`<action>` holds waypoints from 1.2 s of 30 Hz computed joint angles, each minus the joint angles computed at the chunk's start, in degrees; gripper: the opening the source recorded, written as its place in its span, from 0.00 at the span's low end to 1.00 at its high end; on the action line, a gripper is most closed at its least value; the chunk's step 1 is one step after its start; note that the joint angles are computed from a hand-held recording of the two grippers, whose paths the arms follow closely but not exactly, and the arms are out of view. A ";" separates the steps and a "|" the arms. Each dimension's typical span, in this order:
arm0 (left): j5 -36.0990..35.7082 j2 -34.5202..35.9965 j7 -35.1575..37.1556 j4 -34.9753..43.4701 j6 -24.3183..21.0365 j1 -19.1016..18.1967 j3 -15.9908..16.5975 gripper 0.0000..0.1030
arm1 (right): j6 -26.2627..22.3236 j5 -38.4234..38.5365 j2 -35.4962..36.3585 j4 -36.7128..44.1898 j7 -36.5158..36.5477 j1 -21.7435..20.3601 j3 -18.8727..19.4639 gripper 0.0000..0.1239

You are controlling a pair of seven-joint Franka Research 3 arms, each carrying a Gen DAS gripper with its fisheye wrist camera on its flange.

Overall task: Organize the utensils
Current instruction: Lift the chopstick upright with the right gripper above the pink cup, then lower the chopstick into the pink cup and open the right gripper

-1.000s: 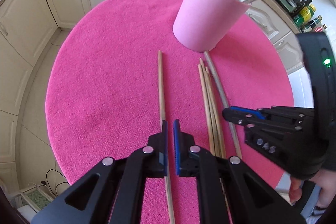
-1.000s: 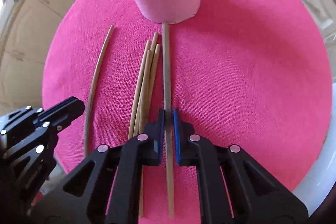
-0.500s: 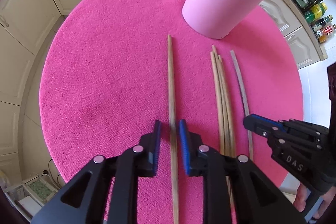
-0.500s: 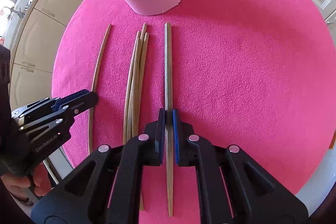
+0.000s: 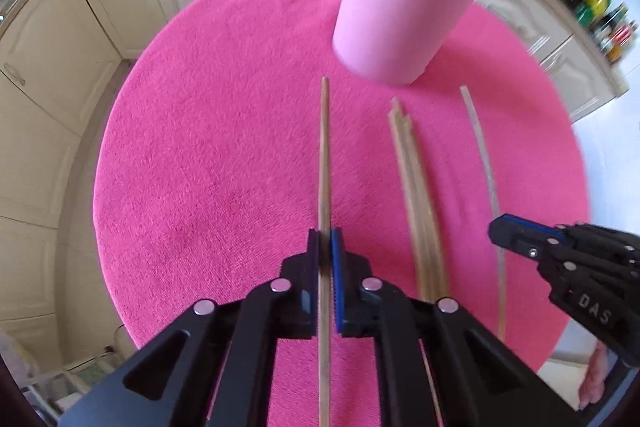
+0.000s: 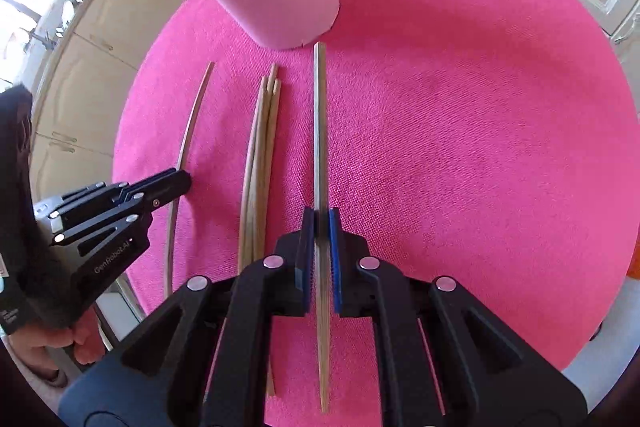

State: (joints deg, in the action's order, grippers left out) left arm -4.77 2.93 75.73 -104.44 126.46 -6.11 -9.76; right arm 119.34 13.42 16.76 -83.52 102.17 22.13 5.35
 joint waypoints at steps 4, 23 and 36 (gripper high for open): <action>-4.96 -4.26 3.72 -4.40 7.74 0.19 0.33 0.06 | 5.57 2.21 -3.79 -4.71 -1.04 -0.58 0.23 0.06; -5.05 -8.39 7.59 -5.12 29.82 -3.81 0.68 0.06 | 31.44 0.40 -12.43 -12.23 -2.11 0.30 1.17 0.06; 4.94 -3.66 0.45 -2.31 54.00 -2.93 0.53 0.06 | 60.48 -15.51 -7.69 -10.38 4.42 2.71 -1.61 0.06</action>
